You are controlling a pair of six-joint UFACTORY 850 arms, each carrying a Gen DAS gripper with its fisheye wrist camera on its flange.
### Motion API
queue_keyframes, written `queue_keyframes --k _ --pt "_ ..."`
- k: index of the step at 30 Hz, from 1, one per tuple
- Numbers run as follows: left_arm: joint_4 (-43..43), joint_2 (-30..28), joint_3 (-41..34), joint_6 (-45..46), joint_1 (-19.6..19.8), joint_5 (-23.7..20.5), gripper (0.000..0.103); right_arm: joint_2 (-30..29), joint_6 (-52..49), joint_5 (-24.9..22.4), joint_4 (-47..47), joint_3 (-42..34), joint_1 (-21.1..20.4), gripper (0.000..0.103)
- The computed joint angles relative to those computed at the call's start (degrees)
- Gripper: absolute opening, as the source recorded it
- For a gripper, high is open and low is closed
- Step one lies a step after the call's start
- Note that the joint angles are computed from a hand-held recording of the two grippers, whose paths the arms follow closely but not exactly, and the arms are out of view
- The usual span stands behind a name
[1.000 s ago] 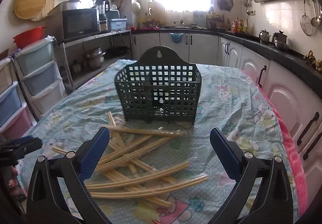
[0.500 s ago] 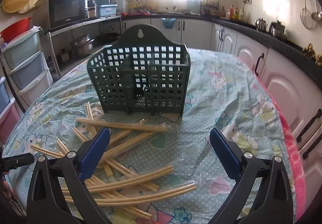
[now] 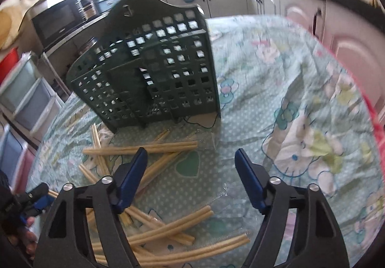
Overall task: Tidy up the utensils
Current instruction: 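Close the left tool on one chopstick while the right tool closes on another, then lift both held chopsticks upright and carry them over the green caddy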
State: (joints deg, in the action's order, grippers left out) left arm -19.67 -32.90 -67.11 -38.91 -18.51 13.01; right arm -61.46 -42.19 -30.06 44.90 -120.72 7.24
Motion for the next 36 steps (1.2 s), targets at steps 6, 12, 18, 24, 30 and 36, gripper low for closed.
queue_keyframes --k 6,12,18,24,30,36 --pt "-2.86 -0.68 -0.67 2.64 0.75 0.7 0.053 -6.2 6.93 -8.12 -0.51 -9.85 -1.16 0.05" --pt "-7.94 -1.24 -1.0 7.96 1.17 1.04 0.035 -7.92 6.89 -9.99 1.74 -12.27 -1.5 0.035" --pt "-8.47 -1.36 -0.75 8.83 1.63 1.43 0.023 -8.78 5.77 -10.76 4.08 -13.3 -1.77 0.013" --pt "-1.87 -0.77 0.33 2.3 2.46 2.67 0.015 -7.89 0.73 -10.36 7.68 -12.3 -1.98 0.003" --pt "1.33 1.2 2.14 1.25 2.84 6.27 0.01 -3.28 -10.01 -8.18 13.56 -6.07 -1.87 0.003" --pt "-4.68 3.57 2.2 12.12 2.55 9.02 0.008 1.9 -21.85 -6.18 18.95 0.28 -1.1 0.002"
